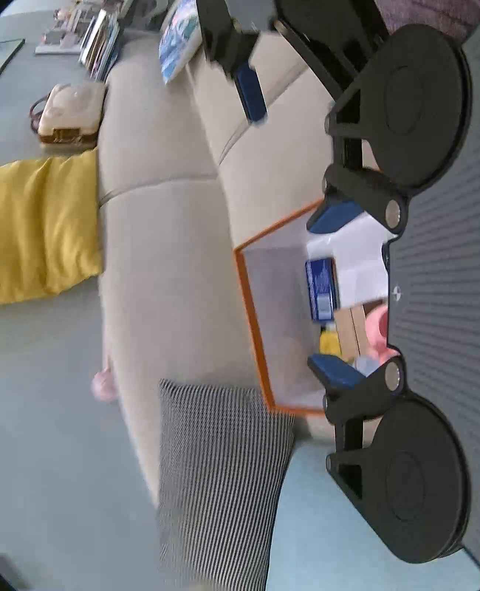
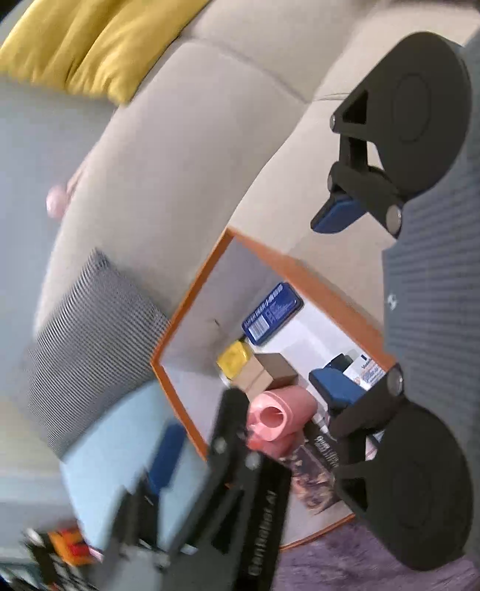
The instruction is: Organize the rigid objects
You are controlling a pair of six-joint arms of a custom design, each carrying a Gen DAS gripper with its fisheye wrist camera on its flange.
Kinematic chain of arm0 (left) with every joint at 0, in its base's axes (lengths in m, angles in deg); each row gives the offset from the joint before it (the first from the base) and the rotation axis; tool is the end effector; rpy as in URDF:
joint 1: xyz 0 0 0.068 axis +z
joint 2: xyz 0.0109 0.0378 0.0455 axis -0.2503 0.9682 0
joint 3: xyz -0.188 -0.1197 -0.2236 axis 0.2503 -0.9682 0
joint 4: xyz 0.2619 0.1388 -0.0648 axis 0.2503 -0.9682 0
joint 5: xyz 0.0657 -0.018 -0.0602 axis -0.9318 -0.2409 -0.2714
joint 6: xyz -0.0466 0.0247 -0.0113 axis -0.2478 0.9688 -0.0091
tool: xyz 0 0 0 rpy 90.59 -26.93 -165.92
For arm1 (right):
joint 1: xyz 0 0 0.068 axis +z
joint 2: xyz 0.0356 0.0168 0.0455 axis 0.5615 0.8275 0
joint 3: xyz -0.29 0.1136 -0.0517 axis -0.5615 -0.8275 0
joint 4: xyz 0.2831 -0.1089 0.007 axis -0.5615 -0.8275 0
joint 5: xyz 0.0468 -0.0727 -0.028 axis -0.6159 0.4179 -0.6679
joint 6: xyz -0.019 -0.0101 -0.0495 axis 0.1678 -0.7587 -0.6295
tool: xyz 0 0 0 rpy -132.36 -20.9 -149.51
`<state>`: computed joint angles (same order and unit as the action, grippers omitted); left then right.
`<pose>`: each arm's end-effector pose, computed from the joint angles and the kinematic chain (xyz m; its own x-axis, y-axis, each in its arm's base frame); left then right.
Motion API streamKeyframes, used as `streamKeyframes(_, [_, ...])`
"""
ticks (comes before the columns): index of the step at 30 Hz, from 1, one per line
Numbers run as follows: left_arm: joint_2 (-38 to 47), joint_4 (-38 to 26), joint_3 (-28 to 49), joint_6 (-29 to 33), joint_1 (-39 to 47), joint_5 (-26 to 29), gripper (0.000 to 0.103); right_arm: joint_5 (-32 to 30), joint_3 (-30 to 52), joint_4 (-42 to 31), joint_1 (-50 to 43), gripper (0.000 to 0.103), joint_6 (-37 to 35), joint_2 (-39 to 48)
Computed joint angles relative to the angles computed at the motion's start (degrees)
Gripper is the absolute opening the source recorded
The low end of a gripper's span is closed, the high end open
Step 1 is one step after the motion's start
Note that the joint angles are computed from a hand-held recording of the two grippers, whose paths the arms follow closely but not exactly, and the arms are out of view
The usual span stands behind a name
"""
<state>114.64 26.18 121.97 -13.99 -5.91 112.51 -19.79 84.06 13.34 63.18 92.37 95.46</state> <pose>0.2792 0.0281 0.3023 -0.4912 0.3726 -0.7874 0.4467 0.8837 0.1395 0.3218 0.1697 0.2908 -0.6620 -0.2549 -0.7048 -0.2778 0.9569 -0.0851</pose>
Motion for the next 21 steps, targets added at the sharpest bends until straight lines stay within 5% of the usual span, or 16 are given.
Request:
streamKeyframes(5, [-9.84,3.54,-7.21,-6.28,-0.87,-6.34,0.094,7.16,-7.31,3.21,4.03,0.094,12.13,-7.36])
streamKeyframes(13, [-19.11,0.58,-11.70,-15.22,0.16,-7.90,0.098,20.06,-14.81,3.79,11.53,0.098,22.04,-15.35])
streamKeyframes(21, [-21.54,-2.55,-14.71,-15.45,1.93,-9.04,0.098,26.76,-18.37,3.44,16.98,0.101,28.15,-17.69])
